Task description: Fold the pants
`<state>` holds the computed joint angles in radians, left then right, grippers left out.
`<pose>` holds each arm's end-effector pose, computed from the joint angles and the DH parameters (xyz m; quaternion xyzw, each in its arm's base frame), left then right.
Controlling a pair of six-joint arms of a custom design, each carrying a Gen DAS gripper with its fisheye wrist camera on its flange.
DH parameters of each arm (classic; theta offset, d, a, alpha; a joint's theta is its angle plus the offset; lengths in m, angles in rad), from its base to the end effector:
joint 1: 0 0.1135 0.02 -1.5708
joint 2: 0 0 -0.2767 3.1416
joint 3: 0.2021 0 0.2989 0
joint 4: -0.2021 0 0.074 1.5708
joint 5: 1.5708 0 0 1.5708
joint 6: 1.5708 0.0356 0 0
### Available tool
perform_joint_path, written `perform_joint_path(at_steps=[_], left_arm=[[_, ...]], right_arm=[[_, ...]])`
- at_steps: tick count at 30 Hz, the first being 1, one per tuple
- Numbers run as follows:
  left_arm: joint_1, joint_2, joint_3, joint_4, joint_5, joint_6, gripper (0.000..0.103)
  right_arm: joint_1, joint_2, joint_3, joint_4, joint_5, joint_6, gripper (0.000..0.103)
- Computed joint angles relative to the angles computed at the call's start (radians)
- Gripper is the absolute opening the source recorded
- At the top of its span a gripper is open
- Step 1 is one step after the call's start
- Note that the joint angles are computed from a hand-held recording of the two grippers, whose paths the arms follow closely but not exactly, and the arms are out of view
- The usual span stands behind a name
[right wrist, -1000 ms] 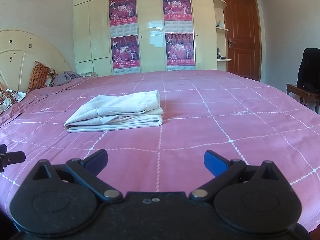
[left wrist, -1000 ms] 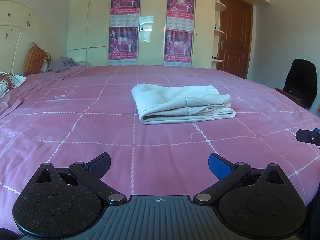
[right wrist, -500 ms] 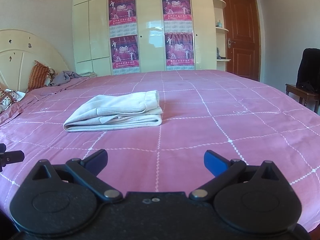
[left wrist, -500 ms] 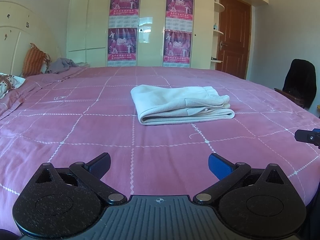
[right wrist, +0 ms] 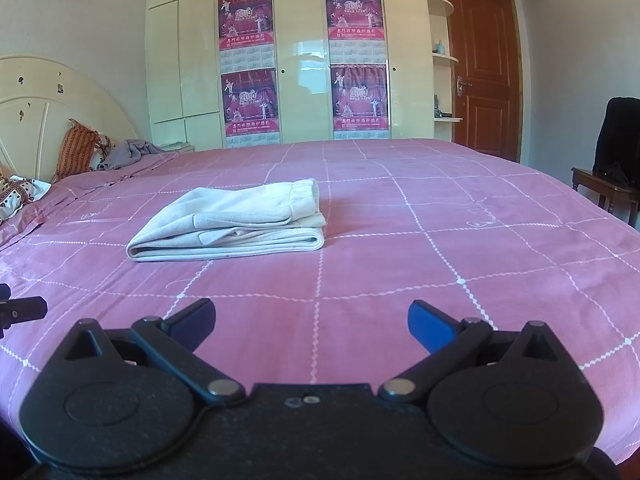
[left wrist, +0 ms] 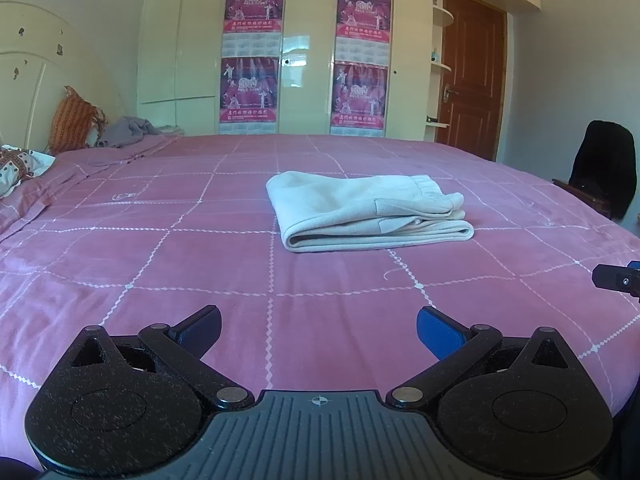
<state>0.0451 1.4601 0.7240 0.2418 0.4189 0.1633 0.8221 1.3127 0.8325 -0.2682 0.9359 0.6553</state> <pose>0.3408 0.0009 0.1858 0.1560 0.8321 -0.1254 0.5173 0.2296 0.2050 0.2343 0.1115 0.8303 -0.0655 0.5421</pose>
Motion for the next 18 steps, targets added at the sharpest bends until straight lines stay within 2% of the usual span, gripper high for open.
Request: perform_joint_path(at_steps=[10,18], left_arm=[[0.018,0.015,0.007,0.012,0.044,0.006,0.103],[0.018,0.012,-0.001,0.035,0.036,-0.012,0.103]], right_arm=[[0.0,-0.002,-0.002,-0.003,-0.001,0.0,0.103],[-0.001,-0.003,-0.002,-0.011,-0.002,0.002,0.103]])
